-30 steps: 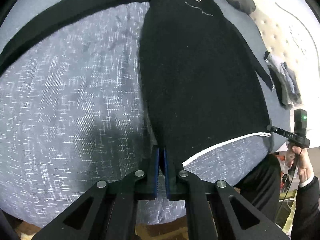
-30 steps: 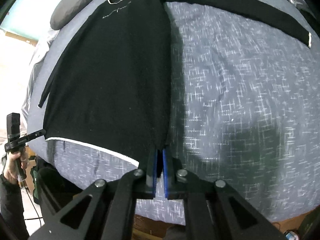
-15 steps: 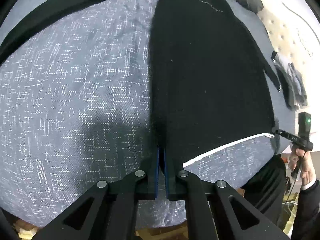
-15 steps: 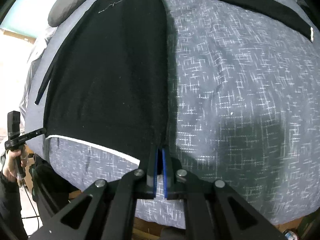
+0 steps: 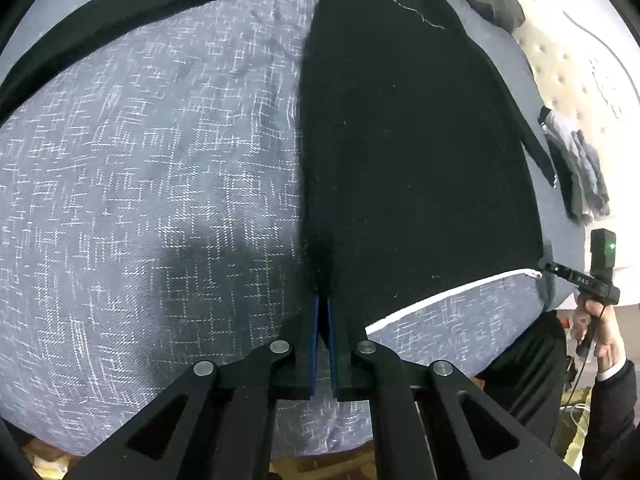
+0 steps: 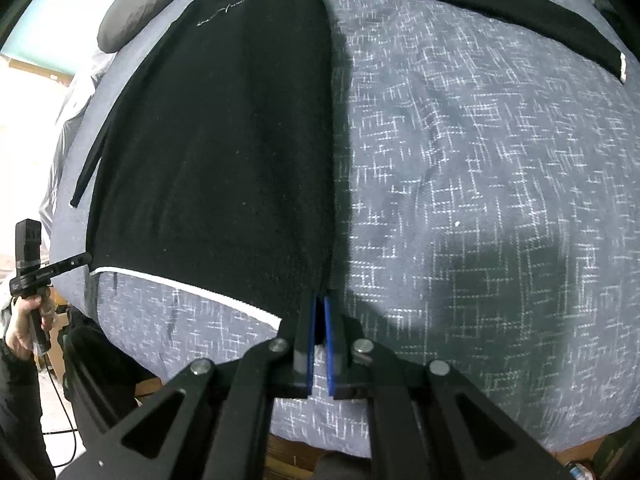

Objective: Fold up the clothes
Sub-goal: 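Hold the hem with both grippers and pull it taut away from the collar, then open both grippers and release the hem onto the bed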

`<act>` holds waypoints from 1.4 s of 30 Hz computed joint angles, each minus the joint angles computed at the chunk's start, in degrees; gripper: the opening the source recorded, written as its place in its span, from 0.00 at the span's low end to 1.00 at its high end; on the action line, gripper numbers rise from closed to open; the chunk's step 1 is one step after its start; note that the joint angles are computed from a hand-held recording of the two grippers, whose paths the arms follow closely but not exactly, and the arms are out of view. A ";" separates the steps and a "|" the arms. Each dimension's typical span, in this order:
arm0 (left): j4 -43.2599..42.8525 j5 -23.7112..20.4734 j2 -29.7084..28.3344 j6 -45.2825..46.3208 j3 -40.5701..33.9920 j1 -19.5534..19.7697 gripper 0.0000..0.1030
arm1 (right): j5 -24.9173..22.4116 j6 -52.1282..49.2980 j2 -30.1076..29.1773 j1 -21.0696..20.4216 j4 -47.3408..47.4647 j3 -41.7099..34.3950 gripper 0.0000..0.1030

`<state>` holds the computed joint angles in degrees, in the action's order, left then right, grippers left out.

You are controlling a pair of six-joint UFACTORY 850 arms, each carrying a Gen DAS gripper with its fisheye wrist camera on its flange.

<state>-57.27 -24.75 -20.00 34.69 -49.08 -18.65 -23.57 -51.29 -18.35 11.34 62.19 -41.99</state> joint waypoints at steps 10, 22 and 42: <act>0.66 -0.67 -0.40 -0.91 -0.27 0.32 0.04 | 0.35 0.07 0.16 -1.13 -0.94 1.14 0.03; 0.85 -1.53 -1.94 -1.31 -1.67 0.94 0.05 | -0.29 -0.53 0.35 -1.71 -2.50 1.56 0.03; -14.36 3.46 1.12 12.40 -2.58 8.71 0.31 | -1.22 -13.04 3.63 -4.71 14.08 0.71 0.27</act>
